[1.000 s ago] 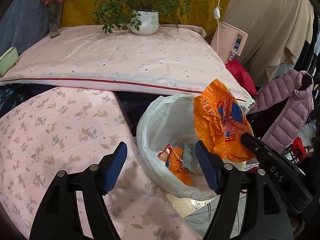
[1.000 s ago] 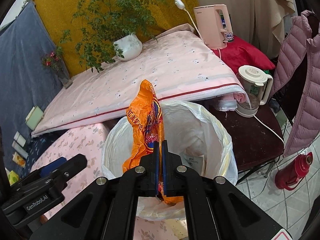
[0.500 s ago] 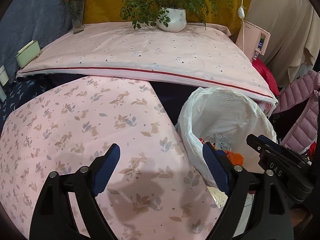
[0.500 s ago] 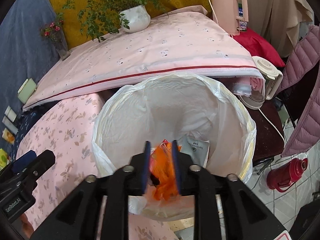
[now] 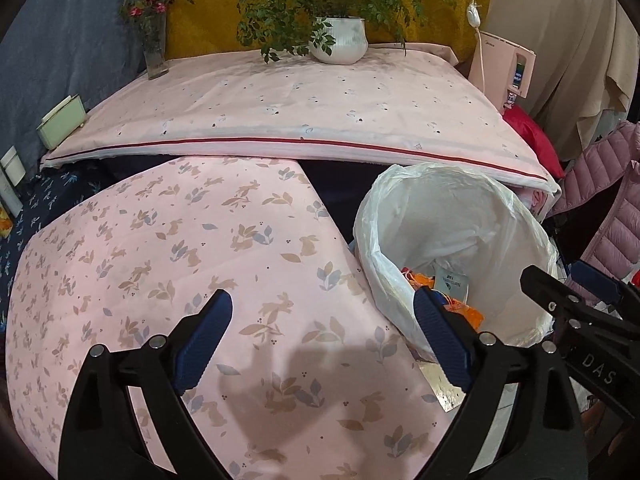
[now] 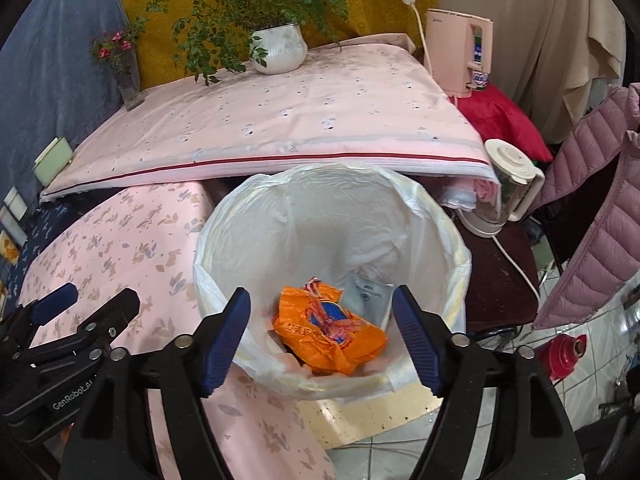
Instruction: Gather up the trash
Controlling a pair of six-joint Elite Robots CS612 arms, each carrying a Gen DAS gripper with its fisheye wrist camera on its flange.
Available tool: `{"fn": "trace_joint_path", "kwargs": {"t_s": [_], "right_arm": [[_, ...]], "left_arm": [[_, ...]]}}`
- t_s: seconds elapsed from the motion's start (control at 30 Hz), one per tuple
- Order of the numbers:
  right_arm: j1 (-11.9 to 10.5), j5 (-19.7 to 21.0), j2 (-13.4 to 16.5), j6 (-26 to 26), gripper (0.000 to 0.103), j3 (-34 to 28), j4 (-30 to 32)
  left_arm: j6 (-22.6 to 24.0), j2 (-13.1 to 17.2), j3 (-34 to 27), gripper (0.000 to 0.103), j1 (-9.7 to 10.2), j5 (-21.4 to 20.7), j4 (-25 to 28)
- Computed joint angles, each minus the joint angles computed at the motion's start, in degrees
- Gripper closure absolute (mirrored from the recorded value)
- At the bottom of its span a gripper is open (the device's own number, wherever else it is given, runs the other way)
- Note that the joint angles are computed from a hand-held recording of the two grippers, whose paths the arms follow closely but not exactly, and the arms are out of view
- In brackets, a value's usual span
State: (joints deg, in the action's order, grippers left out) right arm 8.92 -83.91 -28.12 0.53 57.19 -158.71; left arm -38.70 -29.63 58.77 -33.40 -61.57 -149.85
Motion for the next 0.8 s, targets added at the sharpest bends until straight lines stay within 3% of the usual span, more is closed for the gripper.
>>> {"fn": "trace_joint_path", "kwargs": {"t_s": [0.07, 0.23, 0.3, 0.8], "right_arm": [[-0.12, -0.31, -0.53, -0.49, 0.02, 0.89, -0.25], [-0.36, -0.52, -1.7, -2.27, 0.016, 3.12, -1.29], [-0.47, -0.74, -2.0, -2.38, 0.006, 3.76, -1.66], [-0.46, -3.42, -3.08, -3.76, 0.007, 6.63, -3.91]], "left_arm": [[0.51, -0.06, 0.17, 0.015, -0.27, 0.43, -0.02], [1.1, -0.13, 0.33, 0.015, -0.72, 0.43, 0.51], [0.83, -0.2, 0.5, 0.015, -0.79, 0.11, 0.74], [-0.38, -0.54, 1.25, 0.014, -1.34, -0.31, 1.16]]}}
